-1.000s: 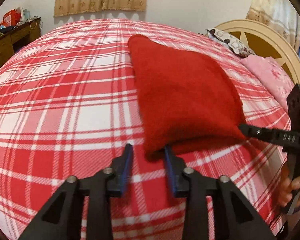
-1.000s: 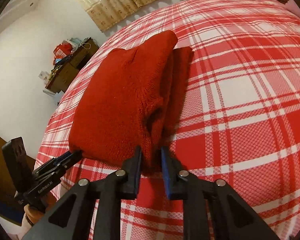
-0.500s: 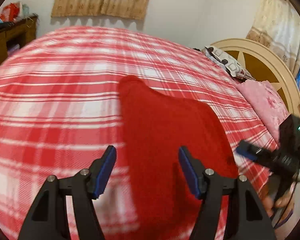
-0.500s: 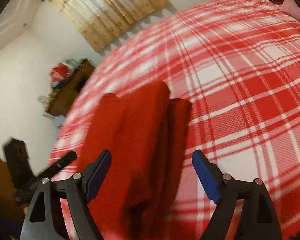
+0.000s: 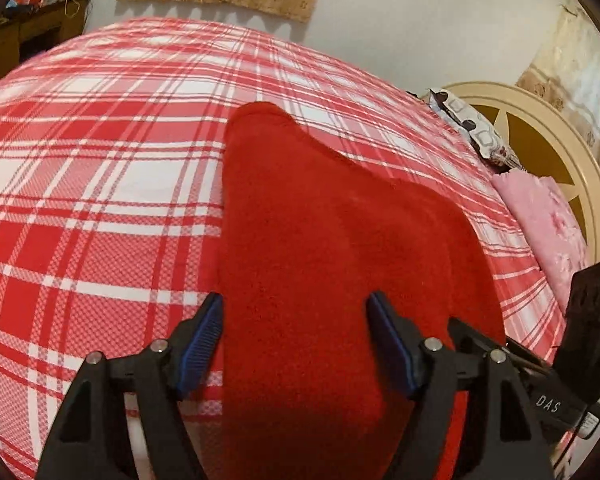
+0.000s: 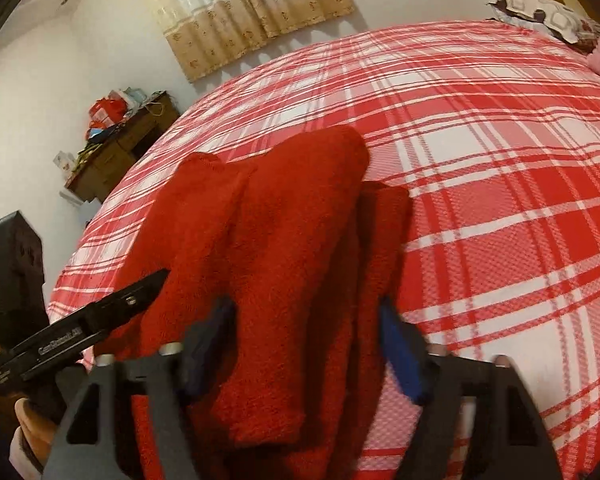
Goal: Fold small clothes
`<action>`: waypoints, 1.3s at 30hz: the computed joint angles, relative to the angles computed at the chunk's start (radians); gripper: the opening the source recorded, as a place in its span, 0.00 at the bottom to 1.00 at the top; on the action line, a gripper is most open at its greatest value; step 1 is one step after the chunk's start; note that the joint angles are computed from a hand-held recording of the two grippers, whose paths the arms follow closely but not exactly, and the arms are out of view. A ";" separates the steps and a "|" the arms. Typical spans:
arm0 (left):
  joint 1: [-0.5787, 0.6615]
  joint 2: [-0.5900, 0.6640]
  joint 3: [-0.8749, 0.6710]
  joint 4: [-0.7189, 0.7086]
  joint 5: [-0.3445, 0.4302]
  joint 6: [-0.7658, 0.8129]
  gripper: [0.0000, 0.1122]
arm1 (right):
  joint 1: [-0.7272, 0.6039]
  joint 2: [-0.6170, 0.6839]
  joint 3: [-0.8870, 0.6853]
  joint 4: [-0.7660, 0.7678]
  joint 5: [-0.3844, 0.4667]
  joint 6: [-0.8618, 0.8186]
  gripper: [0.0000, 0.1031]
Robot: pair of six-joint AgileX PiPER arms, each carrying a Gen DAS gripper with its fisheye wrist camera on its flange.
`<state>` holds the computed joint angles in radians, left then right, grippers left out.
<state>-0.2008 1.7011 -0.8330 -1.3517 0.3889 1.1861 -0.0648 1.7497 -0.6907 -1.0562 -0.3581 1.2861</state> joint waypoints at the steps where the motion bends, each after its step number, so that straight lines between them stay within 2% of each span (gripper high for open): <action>1: 0.000 0.003 -0.005 0.007 0.003 -0.010 0.68 | 0.007 0.000 0.006 0.036 0.004 -0.032 0.51; 5: -0.009 0.005 -0.012 0.023 -0.005 -0.028 0.63 | 0.041 -0.010 0.017 0.156 0.032 -0.128 0.48; 9: -0.036 -0.005 -0.010 0.038 -0.040 -0.047 0.54 | 0.036 -0.013 0.020 0.147 0.019 -0.112 0.45; 13: -0.049 -0.023 -0.015 0.121 -0.055 -0.136 0.44 | 0.070 -0.062 0.025 0.131 0.076 -0.057 0.36; 14: -0.051 -0.034 -0.019 0.181 -0.053 -0.193 0.41 | 0.071 -0.081 0.036 0.108 0.078 -0.028 0.36; 16: -0.044 -0.052 -0.026 0.279 -0.026 -0.285 0.39 | 0.044 -0.122 0.058 -0.029 0.043 0.118 0.35; 19: -0.015 -0.082 -0.024 0.384 0.059 -0.380 0.38 | -0.005 -0.205 0.120 -0.258 -0.021 0.335 0.35; 22: 0.004 -0.135 0.017 0.446 0.135 -0.406 0.38 | -0.044 -0.273 0.193 -0.380 -0.062 0.413 0.35; 23: 0.002 -0.154 0.034 0.465 0.150 -0.412 0.40 | -0.069 -0.287 0.223 -0.392 -0.090 0.409 0.35; 25: -0.007 -0.191 0.070 0.504 0.141 -0.444 0.52 | -0.129 -0.272 0.265 -0.360 -0.158 0.354 0.35; 27: -0.027 -0.198 0.085 0.549 0.094 -0.515 0.74 | -0.170 -0.234 0.281 -0.308 -0.206 0.290 0.36; 28: -0.033 -0.181 0.081 0.549 0.078 -0.530 0.77 | -0.186 -0.211 0.286 -0.275 -0.232 0.265 0.38; 31: -0.017 -0.130 0.069 0.440 0.099 -0.462 0.77 | -0.182 -0.157 0.295 -0.152 -0.267 0.152 0.44; 34: -0.037 -0.127 0.082 0.364 0.057 -0.384 0.76 | -0.148 -0.144 0.299 -0.050 -0.261 0.079 0.48; 35: -0.034 -0.127 0.086 0.328 0.054 -0.353 0.71 | -0.134 -0.143 0.297 -0.023 -0.251 0.067 0.48; 36: -0.029 -0.126 0.092 0.267 0.062 -0.287 0.58 | -0.121 -0.144 0.296 -0.002 -0.240 0.061 0.49; 37: -0.017 -0.122 0.093 0.210 0.091 -0.217 0.50 | -0.106 -0.146 0.292 0.017 -0.225 0.063 0.49; 39: -0.024 -0.123 0.101 0.171 0.083 -0.199 0.46 | -0.057 -0.171 0.275 0.016 -0.150 0.091 0.49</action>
<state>-0.2250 1.5783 -0.7316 -1.1808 0.4720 0.9870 -0.1221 1.5785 -0.4160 -1.0400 -0.5085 1.3772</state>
